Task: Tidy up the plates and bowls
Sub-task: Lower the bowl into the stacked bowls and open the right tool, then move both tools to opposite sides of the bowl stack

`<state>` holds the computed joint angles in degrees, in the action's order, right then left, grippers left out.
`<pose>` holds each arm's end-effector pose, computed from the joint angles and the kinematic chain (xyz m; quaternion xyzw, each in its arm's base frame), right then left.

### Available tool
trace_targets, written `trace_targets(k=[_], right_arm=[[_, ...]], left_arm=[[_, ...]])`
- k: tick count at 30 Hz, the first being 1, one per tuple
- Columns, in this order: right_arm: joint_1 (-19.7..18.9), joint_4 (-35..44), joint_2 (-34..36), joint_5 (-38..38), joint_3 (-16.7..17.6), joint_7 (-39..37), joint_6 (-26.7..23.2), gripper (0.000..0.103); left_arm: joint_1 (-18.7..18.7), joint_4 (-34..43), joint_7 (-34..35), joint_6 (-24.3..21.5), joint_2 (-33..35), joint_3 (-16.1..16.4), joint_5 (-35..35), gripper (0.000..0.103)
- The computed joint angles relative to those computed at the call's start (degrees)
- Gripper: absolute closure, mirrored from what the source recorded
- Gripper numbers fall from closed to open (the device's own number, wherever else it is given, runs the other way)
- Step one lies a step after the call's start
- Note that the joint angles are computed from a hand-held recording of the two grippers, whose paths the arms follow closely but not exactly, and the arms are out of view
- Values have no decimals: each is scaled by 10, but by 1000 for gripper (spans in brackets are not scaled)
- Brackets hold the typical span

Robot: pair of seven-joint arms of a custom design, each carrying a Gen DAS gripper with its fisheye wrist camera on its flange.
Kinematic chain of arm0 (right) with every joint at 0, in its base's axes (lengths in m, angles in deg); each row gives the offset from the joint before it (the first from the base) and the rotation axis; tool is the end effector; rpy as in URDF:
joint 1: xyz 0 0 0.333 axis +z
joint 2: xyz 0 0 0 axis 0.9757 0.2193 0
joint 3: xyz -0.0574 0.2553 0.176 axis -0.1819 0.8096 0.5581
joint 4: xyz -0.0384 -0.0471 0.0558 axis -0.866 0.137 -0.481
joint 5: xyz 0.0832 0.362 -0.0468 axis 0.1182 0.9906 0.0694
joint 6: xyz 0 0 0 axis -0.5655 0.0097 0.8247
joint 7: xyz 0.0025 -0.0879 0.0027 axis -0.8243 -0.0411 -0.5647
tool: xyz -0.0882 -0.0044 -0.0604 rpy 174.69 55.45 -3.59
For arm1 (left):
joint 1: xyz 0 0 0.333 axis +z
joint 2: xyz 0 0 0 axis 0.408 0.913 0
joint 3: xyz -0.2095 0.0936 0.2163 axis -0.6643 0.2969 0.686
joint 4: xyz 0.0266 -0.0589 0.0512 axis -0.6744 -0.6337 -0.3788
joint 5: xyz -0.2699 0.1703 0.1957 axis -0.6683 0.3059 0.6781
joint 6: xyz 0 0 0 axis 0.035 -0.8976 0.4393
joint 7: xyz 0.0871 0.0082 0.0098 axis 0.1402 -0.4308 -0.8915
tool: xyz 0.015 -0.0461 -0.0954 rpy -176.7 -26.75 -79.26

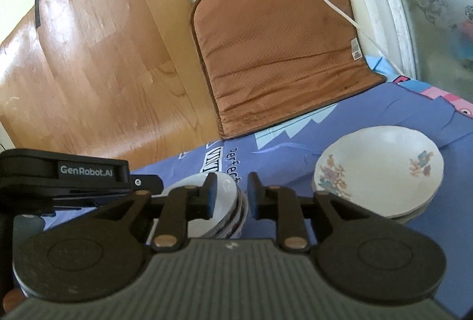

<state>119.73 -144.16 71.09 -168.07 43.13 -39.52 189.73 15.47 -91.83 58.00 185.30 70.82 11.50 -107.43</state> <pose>0.4450 0.4146 0.4046 -0.2898 0.7561 -0.4330 0.3959 0.6395 -0.2823 0.4780 -0.3460 0.8379 -0.4165 0.0679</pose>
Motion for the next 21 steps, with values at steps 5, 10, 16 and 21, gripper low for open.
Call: trace_targets(k=[5, 10, 16, 21], right_arm=[[5, -5, -8, -6, 4, -4, -4, 77], [16, -7, -4, -4, 12, -2, -19, 74], [23, -6, 6, 1, 15, 16, 5, 68], [5, -17, -24, 13, 11, -41, 74, 60]], left_arm=[[15, -20, 24, -5, -15, -7, -24, 64], [36, -72, 93, 17, -46, -14, -100, 62], [45, -130, 206, 72, -79, -13, -198, 60], [43, -141, 273, 70, -100, -3, -251, 36]])
